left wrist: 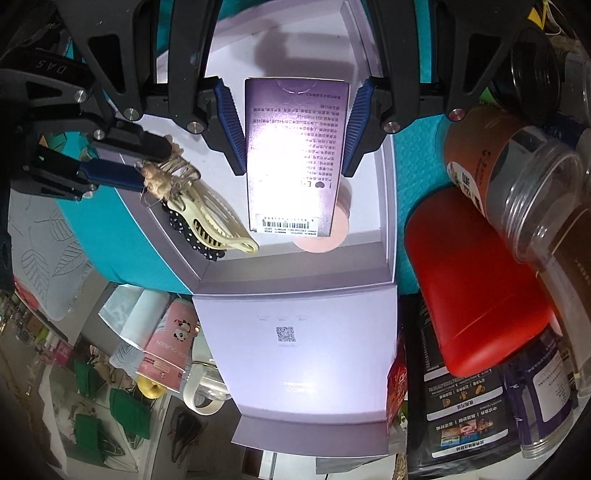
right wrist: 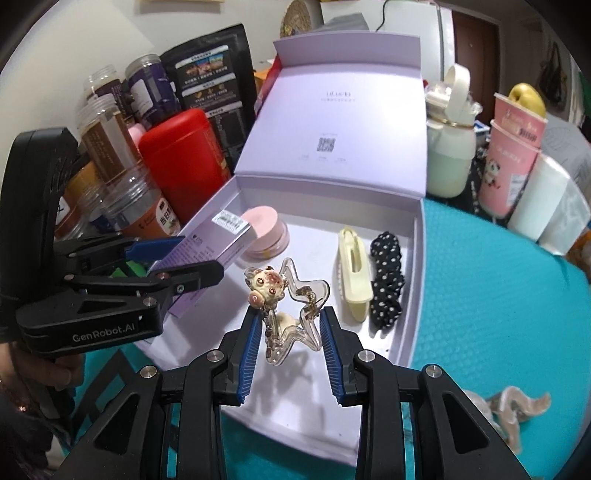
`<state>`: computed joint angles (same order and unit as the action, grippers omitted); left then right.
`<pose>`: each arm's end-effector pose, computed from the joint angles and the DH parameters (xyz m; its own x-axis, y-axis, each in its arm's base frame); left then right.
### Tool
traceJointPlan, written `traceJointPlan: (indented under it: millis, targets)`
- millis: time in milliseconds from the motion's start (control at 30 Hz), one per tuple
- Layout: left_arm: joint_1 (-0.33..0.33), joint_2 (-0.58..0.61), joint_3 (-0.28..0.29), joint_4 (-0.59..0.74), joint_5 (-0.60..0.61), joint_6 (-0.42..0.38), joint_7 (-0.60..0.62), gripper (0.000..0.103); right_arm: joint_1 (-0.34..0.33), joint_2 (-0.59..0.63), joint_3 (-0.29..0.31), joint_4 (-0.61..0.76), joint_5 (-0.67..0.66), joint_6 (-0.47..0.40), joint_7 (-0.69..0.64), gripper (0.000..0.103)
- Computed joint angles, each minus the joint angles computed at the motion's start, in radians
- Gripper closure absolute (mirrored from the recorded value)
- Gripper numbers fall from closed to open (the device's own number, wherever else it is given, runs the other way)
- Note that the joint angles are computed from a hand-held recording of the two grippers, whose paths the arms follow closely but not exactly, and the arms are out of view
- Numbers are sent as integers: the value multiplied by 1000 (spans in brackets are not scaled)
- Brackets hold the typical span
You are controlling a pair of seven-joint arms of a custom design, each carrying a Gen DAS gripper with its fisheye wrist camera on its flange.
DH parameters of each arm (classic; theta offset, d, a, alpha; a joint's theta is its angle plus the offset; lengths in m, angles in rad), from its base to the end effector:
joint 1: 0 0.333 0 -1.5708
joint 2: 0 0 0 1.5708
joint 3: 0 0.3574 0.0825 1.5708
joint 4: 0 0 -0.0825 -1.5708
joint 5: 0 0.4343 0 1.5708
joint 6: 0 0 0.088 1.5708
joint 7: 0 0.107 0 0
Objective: Organize rigid objects
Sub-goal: 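Lower and open both tools to release eyelash box and keychain in the box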
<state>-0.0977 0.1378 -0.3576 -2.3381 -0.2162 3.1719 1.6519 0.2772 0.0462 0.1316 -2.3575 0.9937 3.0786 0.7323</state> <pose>0.5472 -0.2425 0.3622 -0.3347 -0.9334 0.1297 -0.7512 0.1811 -0.6348 0.5413 0.1601 0.3668 0.3152 -0.9378 -0.1452 -0.7586 -0.1571 -0.6324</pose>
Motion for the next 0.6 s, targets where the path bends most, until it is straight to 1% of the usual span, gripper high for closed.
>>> traceJointPlan:
  millis: [100, 133, 200, 267, 300, 333, 367, 400, 433, 467, 533, 600]
  targets:
    - [-58, 15, 71, 21, 60, -1, -49, 53, -3, 12, -1, 8, -17, -3, 12, 71]
    - [-66, 20, 84, 29, 76, -3, -60, 53, -5, 16, 0, 11, -24, -3, 17, 71]
    - [-65, 30, 89, 44, 95, -9, -73, 53, -8, 24, 2, 18, -49, -1, 37, 71]
    - [-50, 43, 78, 63, 101, -15, -72, 53, -14, 27, 6, 22, -74, -2, 56, 71]
    - [-53, 48, 83, 71, 109, -18, -77, 53, -18, 31, 7, 26, -84, -4, 62, 71]
    - [-87, 54, 124, 83, 140, -22, -103, 53, -21, 38, 7, 33, -102, -8, 75, 71]
    - [-147, 57, 192, 90, 187, -23, -148, 53, -24, 45, 7, 40, -119, -11, 88, 71]
    - [-195, 62, 248, 100, 241, -24, -192, 53, -25, 53, 4, 46, -150, -11, 117, 71]
    - [-211, 69, 269, 111, 276, -26, -216, 53, -30, 61, 6, 52, -171, -11, 131, 71]
    - [-198, 73, 256, 118, 267, -31, -204, 53, -36, 67, 9, 57, -190, -12, 142, 71]
    - [-113, 91, 167, 144, 248, -49, -170, 53, -47, 86, 14, 73, -235, -13, 173, 71]
    - [-92, 103, 145, 161, 240, -59, -155, 53, -66, 100, 28, 90, -255, -23, 182, 71]
